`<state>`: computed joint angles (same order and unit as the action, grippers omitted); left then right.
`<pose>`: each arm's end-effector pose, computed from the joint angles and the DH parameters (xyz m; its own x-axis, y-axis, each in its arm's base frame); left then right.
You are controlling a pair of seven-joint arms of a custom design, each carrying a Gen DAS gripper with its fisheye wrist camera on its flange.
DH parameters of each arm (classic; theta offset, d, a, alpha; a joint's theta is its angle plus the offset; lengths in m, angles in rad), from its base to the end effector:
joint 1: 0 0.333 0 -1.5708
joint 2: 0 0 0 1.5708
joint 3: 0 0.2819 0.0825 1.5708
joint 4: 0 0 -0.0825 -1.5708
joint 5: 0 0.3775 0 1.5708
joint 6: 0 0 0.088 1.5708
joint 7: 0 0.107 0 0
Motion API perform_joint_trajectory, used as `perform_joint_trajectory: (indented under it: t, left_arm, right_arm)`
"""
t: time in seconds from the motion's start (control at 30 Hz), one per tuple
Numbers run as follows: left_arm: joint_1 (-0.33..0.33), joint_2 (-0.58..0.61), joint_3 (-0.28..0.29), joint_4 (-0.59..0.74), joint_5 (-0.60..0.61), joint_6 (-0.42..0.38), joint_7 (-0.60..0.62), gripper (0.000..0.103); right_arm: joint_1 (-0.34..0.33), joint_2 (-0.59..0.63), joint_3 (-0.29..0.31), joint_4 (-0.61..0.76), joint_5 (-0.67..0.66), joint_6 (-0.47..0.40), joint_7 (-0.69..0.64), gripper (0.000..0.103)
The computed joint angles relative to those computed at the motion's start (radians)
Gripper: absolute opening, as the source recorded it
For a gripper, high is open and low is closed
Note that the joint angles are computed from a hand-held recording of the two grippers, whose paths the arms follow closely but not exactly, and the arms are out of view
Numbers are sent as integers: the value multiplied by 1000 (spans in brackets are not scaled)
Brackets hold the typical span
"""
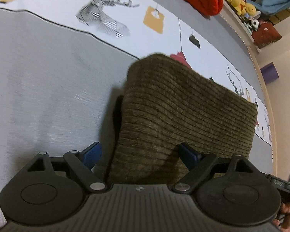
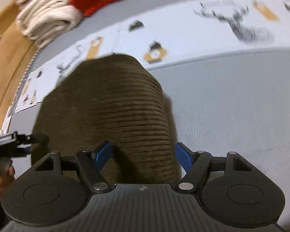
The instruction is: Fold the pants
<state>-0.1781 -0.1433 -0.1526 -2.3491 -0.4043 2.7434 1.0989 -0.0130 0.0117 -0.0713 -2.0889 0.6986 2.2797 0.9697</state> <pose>0.4993 -0.1560 0.4163 0.3332 -0.8160 0.4724 -0.8245 -0.4952 -0.2739 0.5610 -0.0319 0.4096 0.1709 -0.8862 -0.4306 -0.9359 -0.0093 -0.3522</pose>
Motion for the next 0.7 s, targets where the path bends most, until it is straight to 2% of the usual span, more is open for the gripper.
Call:
perform_joint_trajectory:
  t: [0.17, 0.27, 0.3, 0.33, 0.4, 0.47, 0.53, 0.63, 0.7]
  left_arm:
    - [-2, 111, -18, 93, 25, -15, 32, 89]
    - [5, 152, -32, 138, 189, -34, -70, 87]
    - [6, 164, -33, 155, 227, -42, -101, 86]
    - [5, 175, -35, 169, 262, -45, -126, 82]
    - [3, 186, -38, 189, 300, -35, -130, 71]
    - [0, 200, -48, 207, 282, 1, -92, 57]
    - [-2, 223, -68, 229, 195, 53, -8, 49]
    - [-14, 291, -101, 301, 125, 132, 95, 42]
    - [-18, 332, -123, 347, 99, 191, 143, 42]
  right_arm:
    - [-6, 73, 13, 31, 30, 7, 7, 74]
    - [-17, 68, 21, 20, 83, 5, -81, 53]
    - [-20, 65, 21, 22, 95, 2, -108, 43]
    - [-22, 61, 21, 20, 108, 3, -134, 35]
    - [-30, 56, 15, 21, 141, 4, -168, 25]
    - [-41, 52, 6, 26, 189, 20, -190, 21]
    - [-55, 49, -5, 40, 232, 45, -196, 19]
    - [-76, 44, -20, 70, 272, 94, -228, 18]
    - [-88, 39, -25, 87, 309, 138, -298, 18]
